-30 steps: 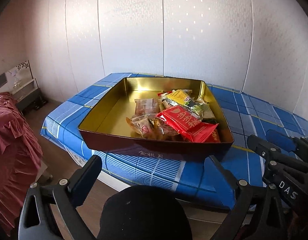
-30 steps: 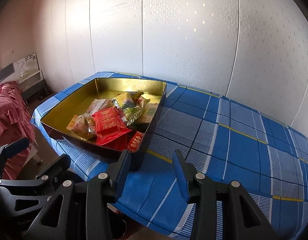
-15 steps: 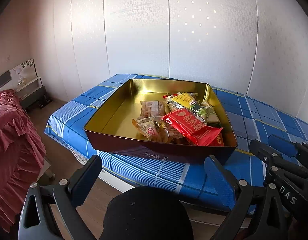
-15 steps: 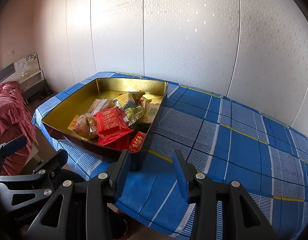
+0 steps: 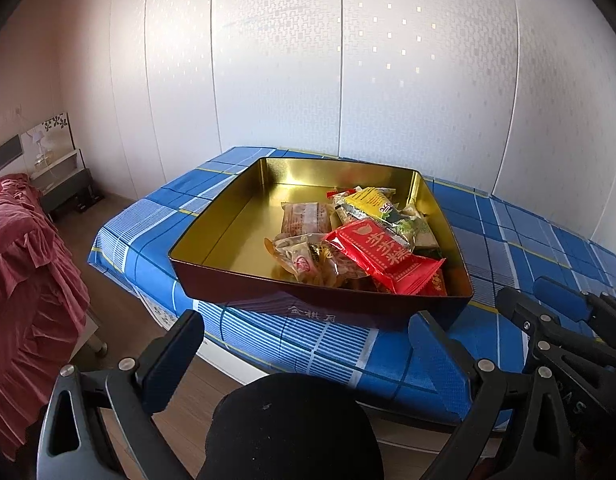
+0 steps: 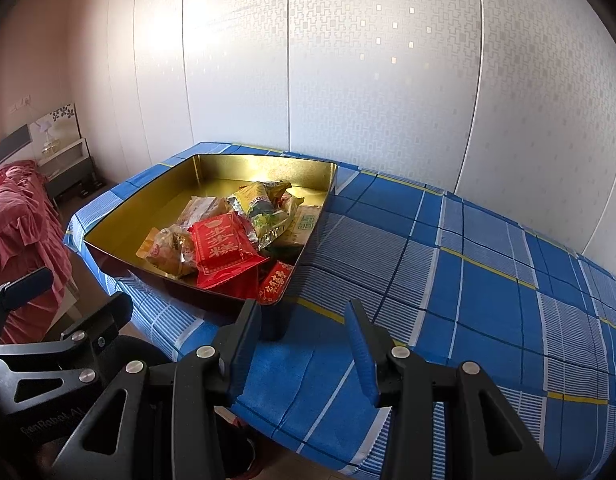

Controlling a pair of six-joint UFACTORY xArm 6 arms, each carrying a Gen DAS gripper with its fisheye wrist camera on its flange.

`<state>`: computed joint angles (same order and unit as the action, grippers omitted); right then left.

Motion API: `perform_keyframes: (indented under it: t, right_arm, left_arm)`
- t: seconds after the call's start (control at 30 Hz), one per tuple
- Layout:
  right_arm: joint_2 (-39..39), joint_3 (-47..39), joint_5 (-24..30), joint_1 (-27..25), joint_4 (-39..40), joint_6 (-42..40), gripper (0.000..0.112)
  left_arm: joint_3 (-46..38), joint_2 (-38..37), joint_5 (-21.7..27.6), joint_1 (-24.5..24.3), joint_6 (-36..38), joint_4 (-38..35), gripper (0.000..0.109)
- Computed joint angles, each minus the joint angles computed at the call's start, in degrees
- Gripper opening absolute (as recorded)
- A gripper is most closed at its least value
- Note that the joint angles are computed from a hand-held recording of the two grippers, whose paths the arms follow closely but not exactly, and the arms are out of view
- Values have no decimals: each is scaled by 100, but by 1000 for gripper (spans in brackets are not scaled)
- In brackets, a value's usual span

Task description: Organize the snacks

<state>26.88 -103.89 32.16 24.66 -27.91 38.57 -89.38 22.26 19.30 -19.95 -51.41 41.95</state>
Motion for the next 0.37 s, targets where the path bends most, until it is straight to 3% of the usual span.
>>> perform_keyframes:
  t: [0.37]
  right_arm:
    - [-77,103,-69,-93,74,2,44]
  left_arm:
    - [-8,5,23,-20,-95,-71,102]
